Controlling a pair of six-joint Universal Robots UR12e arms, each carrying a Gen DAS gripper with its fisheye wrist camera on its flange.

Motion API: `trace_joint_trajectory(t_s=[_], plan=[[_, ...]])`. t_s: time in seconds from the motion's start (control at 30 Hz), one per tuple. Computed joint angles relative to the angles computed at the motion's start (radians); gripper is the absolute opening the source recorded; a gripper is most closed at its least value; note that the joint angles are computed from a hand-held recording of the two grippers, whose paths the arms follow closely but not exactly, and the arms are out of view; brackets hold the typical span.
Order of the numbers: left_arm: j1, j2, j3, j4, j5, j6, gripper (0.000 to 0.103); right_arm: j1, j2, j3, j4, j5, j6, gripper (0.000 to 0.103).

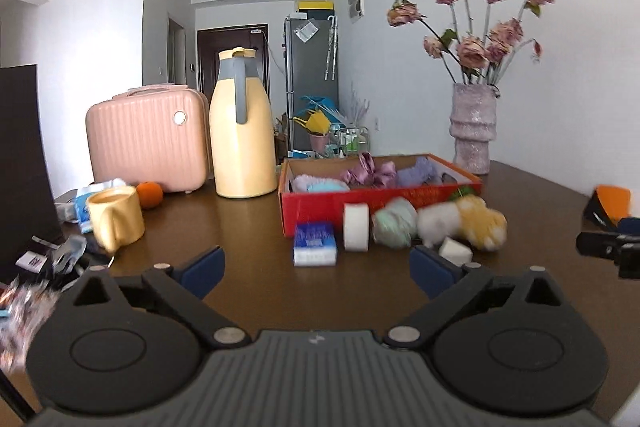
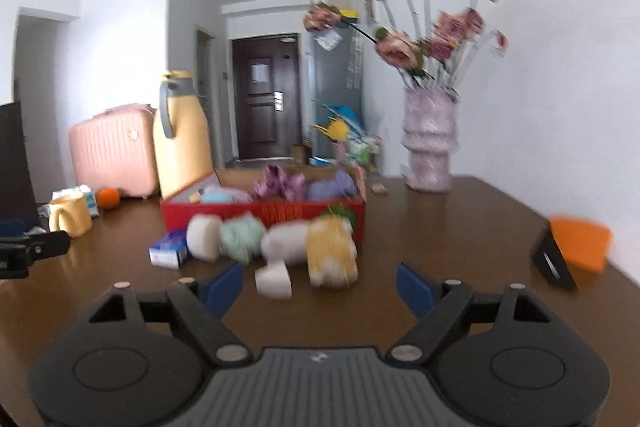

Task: Organize soft objects
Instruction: 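Move both tools back toward the white-and-yellow plush sheep, then close both tools on the white-and-yellow plush sheep and lift it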

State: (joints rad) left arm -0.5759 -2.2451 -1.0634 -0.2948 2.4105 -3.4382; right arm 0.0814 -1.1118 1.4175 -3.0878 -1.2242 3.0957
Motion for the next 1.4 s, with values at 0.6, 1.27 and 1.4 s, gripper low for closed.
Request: trace_joint_trajectory(t_s=[0.6,1.27,1.4], plan=[[-0.026,0.041,-0.07,0.018,-0.117,-0.018,0.101,0.002,-0.1,0.168,-0.067,-0.017,-0.059,0.082],[0.109,-0.232,0.426,-0.312,-0.468,0.088,0.069,0.035,0.137,-0.227,0.217,-0.085,-0.088,0.074],[0.135,-0.354,0.657,-0.452,-0.549,0.117,0.06,0.032,0.194,-0.327,0.293,-0.059,-0.067,0.069]])
